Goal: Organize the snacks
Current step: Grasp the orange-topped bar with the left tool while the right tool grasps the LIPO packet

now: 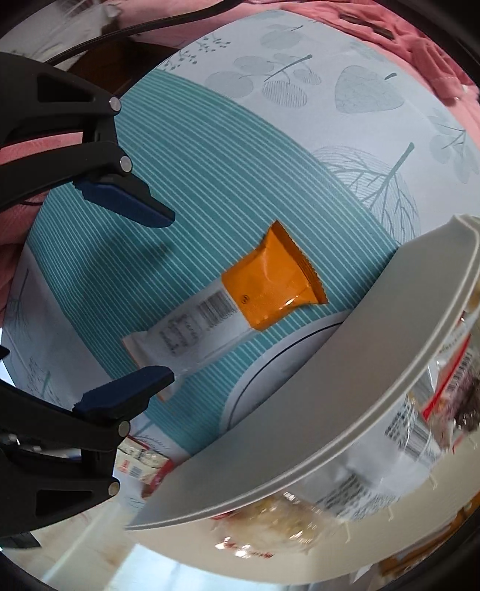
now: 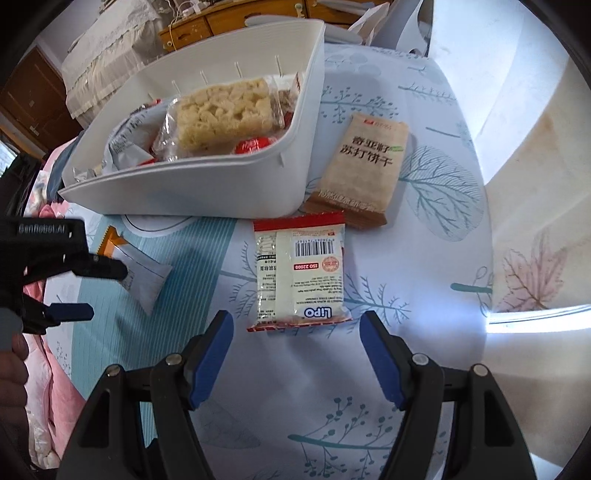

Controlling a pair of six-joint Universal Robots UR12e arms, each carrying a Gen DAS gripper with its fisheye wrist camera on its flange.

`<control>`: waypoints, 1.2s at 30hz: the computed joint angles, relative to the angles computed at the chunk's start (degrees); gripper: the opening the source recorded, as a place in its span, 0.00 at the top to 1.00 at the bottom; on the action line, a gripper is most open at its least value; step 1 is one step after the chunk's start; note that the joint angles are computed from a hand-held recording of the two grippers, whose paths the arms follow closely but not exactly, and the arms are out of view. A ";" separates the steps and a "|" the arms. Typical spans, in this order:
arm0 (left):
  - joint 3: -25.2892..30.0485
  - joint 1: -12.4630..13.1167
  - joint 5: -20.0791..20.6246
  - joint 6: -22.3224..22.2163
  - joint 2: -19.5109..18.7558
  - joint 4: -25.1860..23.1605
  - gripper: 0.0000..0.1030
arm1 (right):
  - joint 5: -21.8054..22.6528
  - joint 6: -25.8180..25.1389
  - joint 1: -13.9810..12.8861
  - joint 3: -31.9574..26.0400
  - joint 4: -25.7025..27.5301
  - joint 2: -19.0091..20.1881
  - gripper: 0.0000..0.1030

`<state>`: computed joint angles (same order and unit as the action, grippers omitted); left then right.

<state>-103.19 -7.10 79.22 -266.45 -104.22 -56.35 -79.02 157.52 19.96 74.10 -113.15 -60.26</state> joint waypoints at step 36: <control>-2.27 -0.40 0.82 -4.00 -0.21 1.39 0.63 | -6.97 -1.44 3.03 -2.64 4.15 2.69 0.47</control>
